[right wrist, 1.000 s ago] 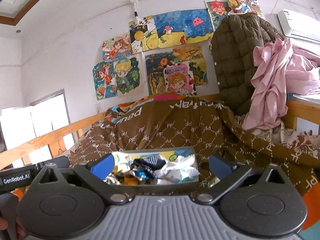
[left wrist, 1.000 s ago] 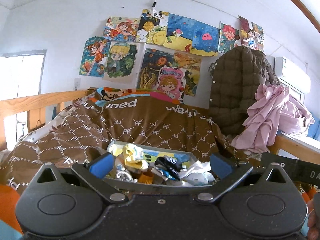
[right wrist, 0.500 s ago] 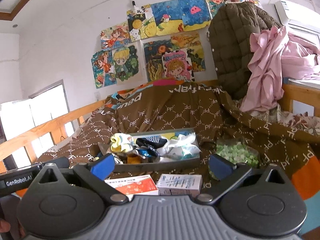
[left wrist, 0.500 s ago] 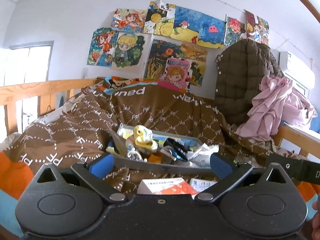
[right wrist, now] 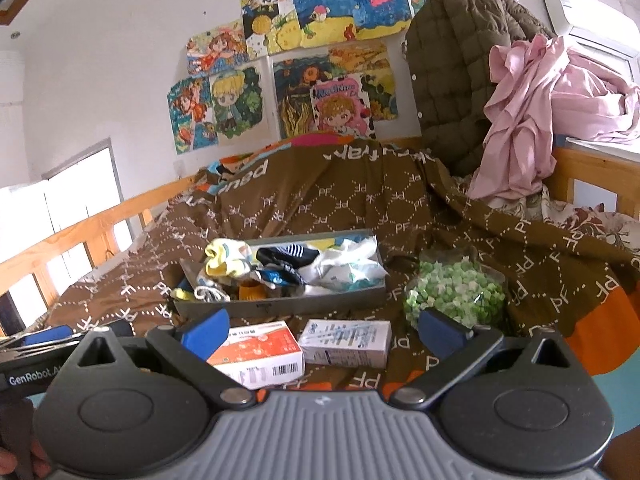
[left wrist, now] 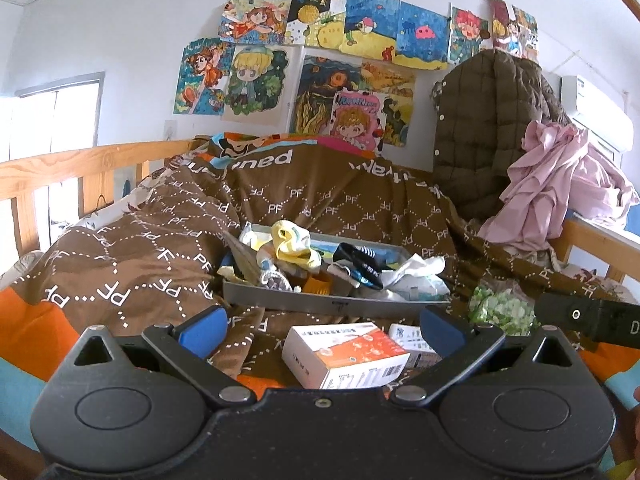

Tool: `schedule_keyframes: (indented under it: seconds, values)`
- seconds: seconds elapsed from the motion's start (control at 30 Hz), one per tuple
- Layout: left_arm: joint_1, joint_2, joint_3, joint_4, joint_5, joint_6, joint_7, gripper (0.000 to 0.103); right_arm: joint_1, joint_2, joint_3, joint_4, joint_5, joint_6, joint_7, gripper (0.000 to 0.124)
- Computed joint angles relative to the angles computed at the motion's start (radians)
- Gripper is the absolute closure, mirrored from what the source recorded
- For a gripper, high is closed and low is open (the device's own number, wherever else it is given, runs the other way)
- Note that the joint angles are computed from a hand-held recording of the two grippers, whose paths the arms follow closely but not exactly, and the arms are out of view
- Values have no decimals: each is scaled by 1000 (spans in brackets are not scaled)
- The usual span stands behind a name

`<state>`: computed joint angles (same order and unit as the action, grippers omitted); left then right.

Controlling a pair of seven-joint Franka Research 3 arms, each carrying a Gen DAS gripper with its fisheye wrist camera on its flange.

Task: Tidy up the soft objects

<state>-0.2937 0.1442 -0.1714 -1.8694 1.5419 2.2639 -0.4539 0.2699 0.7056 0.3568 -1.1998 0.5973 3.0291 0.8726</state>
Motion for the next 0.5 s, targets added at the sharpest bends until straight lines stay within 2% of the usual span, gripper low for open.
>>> schedule_keyframes:
  seconds: [0.33, 0.5]
  values:
    - [-1, 15, 4, 13, -60, -8, 38, 1, 67, 14, -113, 36, -85, -79, 127, 21]
    - [-5, 20, 7, 19, -89, -24, 51, 1, 67, 17, -120, 40, -112, -89, 158, 21]
